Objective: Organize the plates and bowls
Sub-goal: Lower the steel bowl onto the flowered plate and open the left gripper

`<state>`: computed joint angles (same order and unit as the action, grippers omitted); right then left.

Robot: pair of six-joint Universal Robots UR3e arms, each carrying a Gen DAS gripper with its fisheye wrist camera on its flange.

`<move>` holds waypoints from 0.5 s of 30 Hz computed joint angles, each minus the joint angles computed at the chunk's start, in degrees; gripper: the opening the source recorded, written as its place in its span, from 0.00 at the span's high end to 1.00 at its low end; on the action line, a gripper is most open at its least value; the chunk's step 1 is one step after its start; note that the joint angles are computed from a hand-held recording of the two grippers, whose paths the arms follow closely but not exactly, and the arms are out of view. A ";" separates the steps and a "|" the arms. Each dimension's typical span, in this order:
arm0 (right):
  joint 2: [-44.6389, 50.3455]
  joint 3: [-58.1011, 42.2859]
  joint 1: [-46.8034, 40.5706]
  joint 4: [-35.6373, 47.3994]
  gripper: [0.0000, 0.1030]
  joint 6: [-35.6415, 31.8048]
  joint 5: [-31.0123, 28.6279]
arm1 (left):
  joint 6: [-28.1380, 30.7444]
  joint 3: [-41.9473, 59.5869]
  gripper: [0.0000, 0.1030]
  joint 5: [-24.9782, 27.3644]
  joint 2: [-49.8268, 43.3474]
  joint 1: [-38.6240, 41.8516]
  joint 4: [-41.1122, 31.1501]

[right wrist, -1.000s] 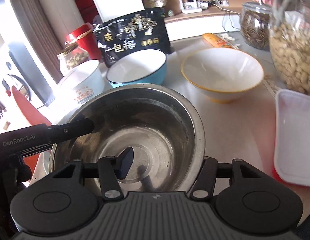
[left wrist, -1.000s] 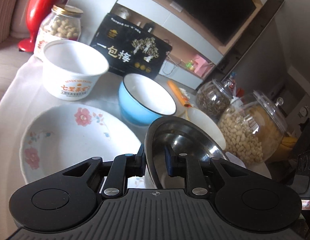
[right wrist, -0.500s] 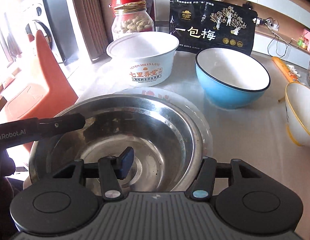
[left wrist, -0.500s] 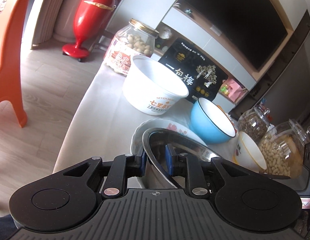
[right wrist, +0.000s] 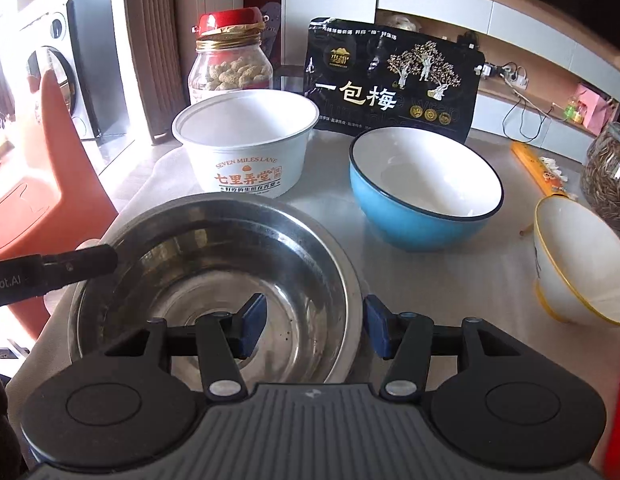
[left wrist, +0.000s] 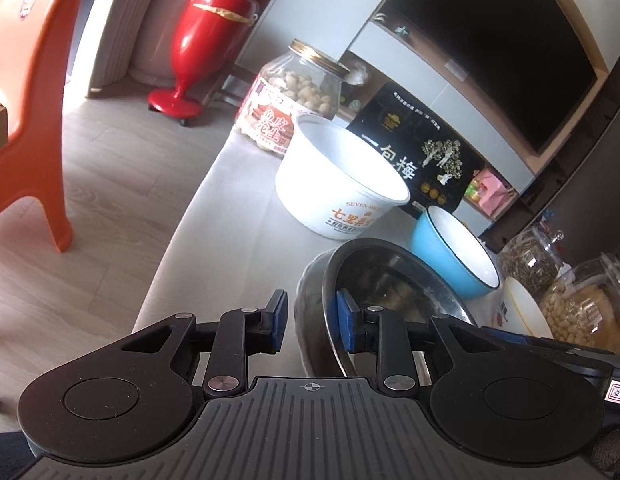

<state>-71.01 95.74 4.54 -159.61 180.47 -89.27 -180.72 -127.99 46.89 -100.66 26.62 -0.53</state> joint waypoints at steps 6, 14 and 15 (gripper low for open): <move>1.44 -1.59 -6.80 5.56 0.43 5.47 8.75 | -3.13 2.14 0.64 0.21 -3.39 -1.11 -0.64; 1.04 2.58 -8.58 3.67 0.60 4.36 14.82 | -3.87 4.00 0.71 -0.50 -4.25 -2.24 -6.29; 0.28 3.63 -8.75 3.16 0.60 3.91 15.05 | -3.70 3.95 0.71 -0.01 -3.63 -2.41 -7.00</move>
<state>-70.73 99.36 -4.21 -156.45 184.39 -74.22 -184.42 -124.03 46.88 -104.29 24.21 -7.53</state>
